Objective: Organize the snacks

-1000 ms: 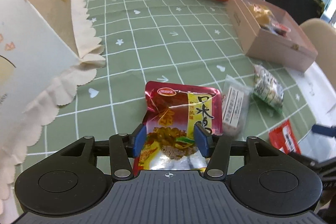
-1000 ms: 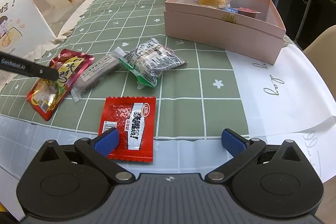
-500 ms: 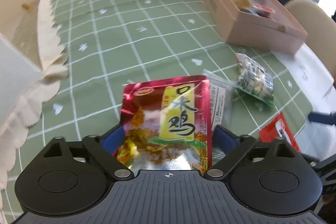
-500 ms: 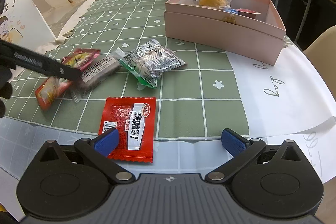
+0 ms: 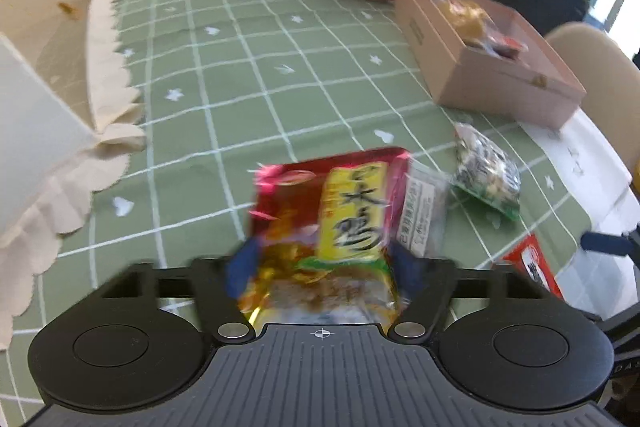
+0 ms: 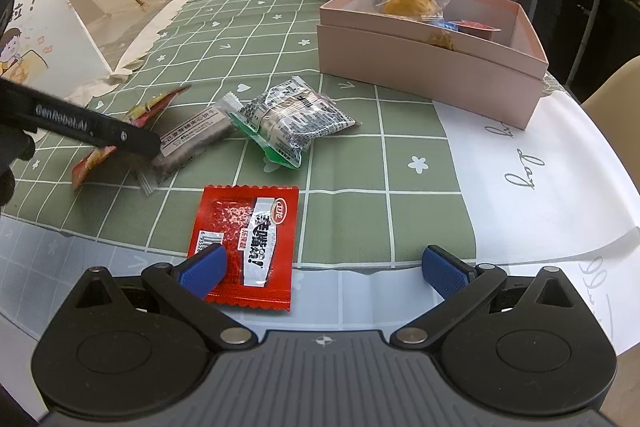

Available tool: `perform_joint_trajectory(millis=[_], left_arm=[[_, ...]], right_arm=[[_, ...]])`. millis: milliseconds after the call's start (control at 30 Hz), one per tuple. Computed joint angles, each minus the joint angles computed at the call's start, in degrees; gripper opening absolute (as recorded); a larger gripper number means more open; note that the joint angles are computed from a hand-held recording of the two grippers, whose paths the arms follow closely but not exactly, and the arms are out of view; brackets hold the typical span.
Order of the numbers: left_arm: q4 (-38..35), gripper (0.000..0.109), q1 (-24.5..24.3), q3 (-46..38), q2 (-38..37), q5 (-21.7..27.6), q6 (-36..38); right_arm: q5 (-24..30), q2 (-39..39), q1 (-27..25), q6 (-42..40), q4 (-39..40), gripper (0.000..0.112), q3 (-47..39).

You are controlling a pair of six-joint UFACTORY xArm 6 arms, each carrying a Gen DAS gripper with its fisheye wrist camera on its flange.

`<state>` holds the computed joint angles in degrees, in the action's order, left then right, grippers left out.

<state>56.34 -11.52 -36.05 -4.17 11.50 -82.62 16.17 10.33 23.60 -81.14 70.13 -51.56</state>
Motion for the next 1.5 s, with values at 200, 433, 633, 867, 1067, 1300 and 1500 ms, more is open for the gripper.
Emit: perform_joint_trajectory(millis=[200, 433, 633, 867, 1067, 1300, 1500], left_arm=[[4.4, 0.049, 2.2, 4.5, -4.9, -6.0, -7.8], [9.0, 0.020, 0.5, 4.8, -7.5, -9.6, -15.6], [9.1, 0.022, -0.9, 4.0, -7.2, -6.3, -16.1], [7.2, 0.025, -1.9, 1.2, -0.5, -6.5, -15.1], [10.2, 0.022, -2.2, 1.6, -1.6, -5.7, -18.7], [9.7, 0.021, -1.2, 1.5, -1.3, -7.8, -19.1], [11.4, 0.021, -0.9, 0.9, -1.0, -10.5, -18.8]], right_arm=[[1.7, 0.5, -0.5, 3.8, -6.0, 0.103, -1.1], [-1.7, 0.6, 0.9, -0.7, -2.2, 0.095, -2.3], [1.8, 1.4, -0.5, 3.3, -2.3, 0.095, -5.7], [2.8, 9.1, 2.1, 23.1, -11.3, 0.095, -15.4], [1.4, 15.1, 4.1, 40.1, -25.3, 0.089, -20.6], [6.3, 11.0, 1.7, 32.1, -21.9, 0.057, -18.4], [8.0, 5.0, -1.5, 25.7, -19.9, 0.020, -13.3]])
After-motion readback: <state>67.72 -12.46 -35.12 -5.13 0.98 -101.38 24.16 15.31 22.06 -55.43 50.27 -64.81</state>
